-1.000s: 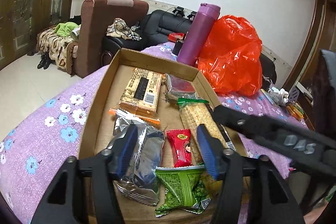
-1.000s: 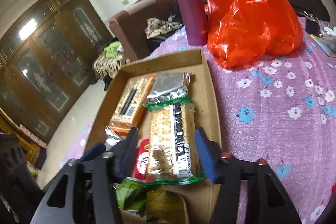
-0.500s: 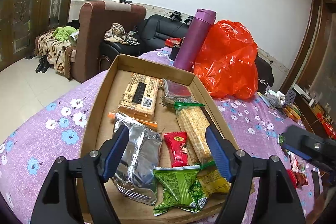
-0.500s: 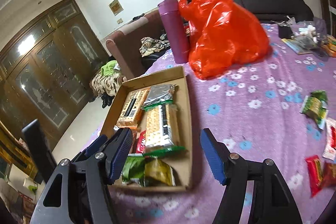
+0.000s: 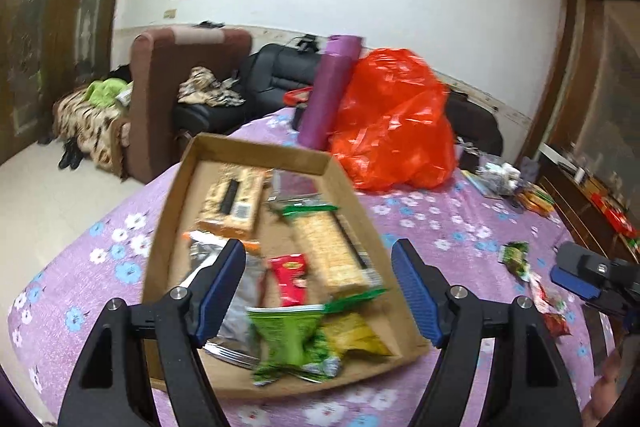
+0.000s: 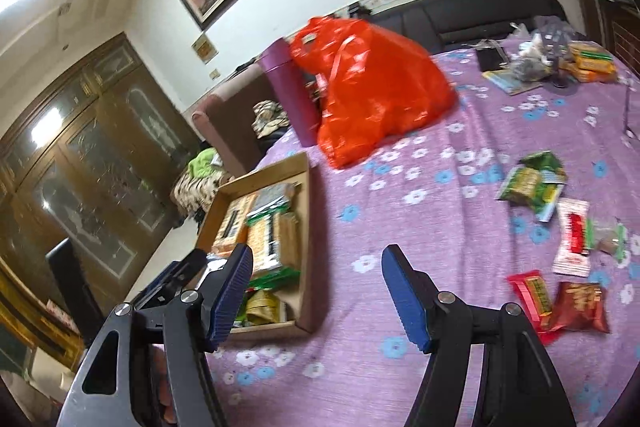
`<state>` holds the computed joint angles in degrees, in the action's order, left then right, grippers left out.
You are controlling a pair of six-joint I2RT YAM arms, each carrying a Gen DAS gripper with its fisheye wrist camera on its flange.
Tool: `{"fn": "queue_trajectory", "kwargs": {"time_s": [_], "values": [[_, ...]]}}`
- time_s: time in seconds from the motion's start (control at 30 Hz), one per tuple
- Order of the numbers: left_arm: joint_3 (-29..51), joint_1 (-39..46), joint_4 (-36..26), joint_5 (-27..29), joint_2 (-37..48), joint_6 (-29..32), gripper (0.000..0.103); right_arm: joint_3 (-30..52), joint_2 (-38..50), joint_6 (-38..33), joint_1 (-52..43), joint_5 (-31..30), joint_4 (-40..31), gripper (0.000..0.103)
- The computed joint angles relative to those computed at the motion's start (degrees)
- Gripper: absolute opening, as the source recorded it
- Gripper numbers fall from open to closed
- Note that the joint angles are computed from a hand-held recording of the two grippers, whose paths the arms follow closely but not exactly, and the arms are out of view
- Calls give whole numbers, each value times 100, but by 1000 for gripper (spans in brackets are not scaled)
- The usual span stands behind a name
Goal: Organize snacks
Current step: 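Grasp a red candy bar with the left tool while the right grasps a red wrapped candy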
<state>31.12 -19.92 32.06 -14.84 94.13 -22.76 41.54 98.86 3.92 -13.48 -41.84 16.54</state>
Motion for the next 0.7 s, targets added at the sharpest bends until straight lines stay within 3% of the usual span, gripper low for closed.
{"fn": "queue_trajectory", "kwargs": {"time_s": [0.27, 0.43, 0.57, 0.7], "values": [[469, -1042, -555, -140, 60, 376, 75, 369, 341, -657, -1205, -396, -723, 71], [983, -1531, -918, 212, 483, 568, 75, 1203, 1112, -682, -2125, -574, -1412, 64], [1384, -1638, -1239, 685, 829, 540, 75, 1693, 1583, -649, -2279, -234, -1718, 57], [1637, -1675, -1430, 956, 1116, 502, 75, 2101, 2060, -797, -2072, 409, -2061, 56]]}}
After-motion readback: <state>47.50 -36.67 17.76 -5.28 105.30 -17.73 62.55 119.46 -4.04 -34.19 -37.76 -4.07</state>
